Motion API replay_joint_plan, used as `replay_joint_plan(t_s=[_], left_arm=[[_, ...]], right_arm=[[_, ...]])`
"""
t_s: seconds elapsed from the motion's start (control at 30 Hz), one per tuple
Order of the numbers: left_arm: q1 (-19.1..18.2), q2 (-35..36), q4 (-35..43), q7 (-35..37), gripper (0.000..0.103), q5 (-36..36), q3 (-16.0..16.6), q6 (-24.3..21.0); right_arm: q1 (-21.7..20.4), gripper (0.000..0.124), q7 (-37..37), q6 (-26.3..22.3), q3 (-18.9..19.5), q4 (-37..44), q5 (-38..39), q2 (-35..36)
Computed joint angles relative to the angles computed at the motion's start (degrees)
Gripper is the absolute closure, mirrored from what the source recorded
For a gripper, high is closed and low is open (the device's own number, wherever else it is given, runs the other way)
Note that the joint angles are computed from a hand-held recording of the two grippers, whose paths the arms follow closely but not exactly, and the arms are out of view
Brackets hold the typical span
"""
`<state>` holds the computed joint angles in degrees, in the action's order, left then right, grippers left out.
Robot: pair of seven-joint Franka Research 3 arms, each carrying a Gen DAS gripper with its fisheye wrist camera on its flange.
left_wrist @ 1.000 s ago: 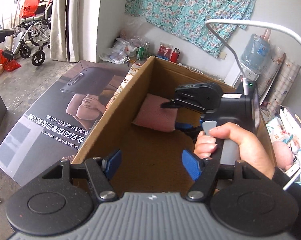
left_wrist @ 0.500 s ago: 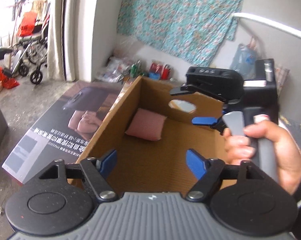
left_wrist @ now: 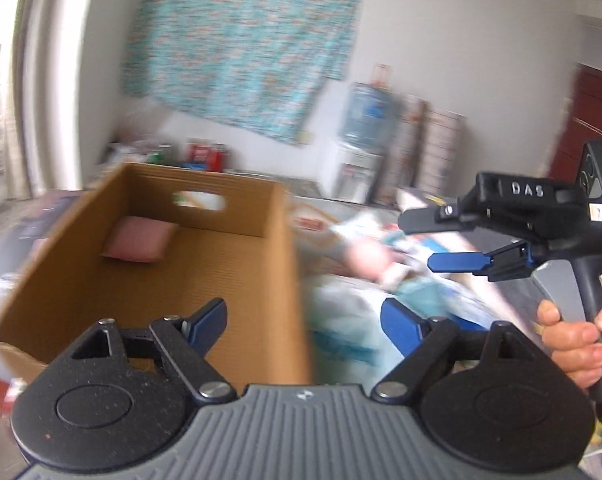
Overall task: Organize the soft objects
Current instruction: 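Move the right gripper back to the pile and grasp the blue wet-wipes pack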
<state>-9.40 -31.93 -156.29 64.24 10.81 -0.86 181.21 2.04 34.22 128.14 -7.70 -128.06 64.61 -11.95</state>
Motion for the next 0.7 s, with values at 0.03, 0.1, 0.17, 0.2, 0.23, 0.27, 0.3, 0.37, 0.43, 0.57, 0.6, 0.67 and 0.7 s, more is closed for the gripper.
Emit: replay_joint_plan(t_s=[0.03,0.1,0.17,0.2,0.23,0.27,0.3,0.37,0.43,0.57,0.6,0.67,0.7], left_arm=[[-1.8,1.3,0.4,0.2,0.018,-0.1,0.1,0.9],[-6.0,4.5,1.6,0.9,0.018,-0.4,1.3,3.1],[-10.0,8.4,3.2,0.7,0.018,-0.8,2.7,5.5],[-11.9,10.2,3.6,0.3,0.018,-0.9,3.3,7.1],[-12.9,11.9,4.3,-0.5,0.018,-0.8,3.5,8.2],[-14.1,14.0,5.4,-1.4,0.019,-0.5,3.8,9.1],[-14.9,16.1,6.5,-2.3,0.019,-0.1,3.8,10.0],[-16.8,19.7,8.6,-4.2,0.023,1.3,4.6,11.4],[-21.7,23.3,11.5,-7.1,0.026,5.2,9.1,12.3],[-24.9,29.5,16.8,-12.8,0.037,13.2,11.8,13.3],[-24.6,31.3,18.5,-14.5,0.039,15.3,11.4,13.2],[-21.5,34.7,22.4,-19.0,0.048,20.2,8.5,12.3],[-17.8,36.0,24.1,-21.7,0.05,23.4,5.0,11.7]], right_arm=[[-1.0,0.042,-0.7,0.2,-0.8,-0.7,-1.7,-0.9],[-2.7,0.042,-2.6,1.7,-1.9,-2.1,-4.1,-1.6],[-4.4,0.042,-3.9,2.1,-3.1,-2.7,-7.0,-1.8],[-5.3,0.042,-4.1,2.1,-3.6,-2.5,-8.4,-1.6],[-5.8,0.042,-4.9,3.0,-3.8,-2.8,-9.0,-1.0],[-6.3,0.042,-5.6,3.5,-4.0,-2.5,-9.6,-0.3],[-6.9,0.042,-6.1,3.7,-4.4,-2.0,-10.2,0.5],[-7.8,0.042,-7.5,4.6,-4.5,-0.7,-10.4,2.7],[-8.8,0.042,-9.1,4.5,-4.7,1.5,-10.0,5.7],[-11.0,0.043,-8.8,2.7,-3.7,7.8,-10.0,13.0],[-11.5,0.044,-8.3,2.3,-3.2,9.3,-10.1,14.7],[-12.4,0.046,-7.3,1.8,-2.1,12.4,-10.9,18.1],[-12.8,0.046,-6.8,1.5,-1.5,14.1,-11.3,20.0]])
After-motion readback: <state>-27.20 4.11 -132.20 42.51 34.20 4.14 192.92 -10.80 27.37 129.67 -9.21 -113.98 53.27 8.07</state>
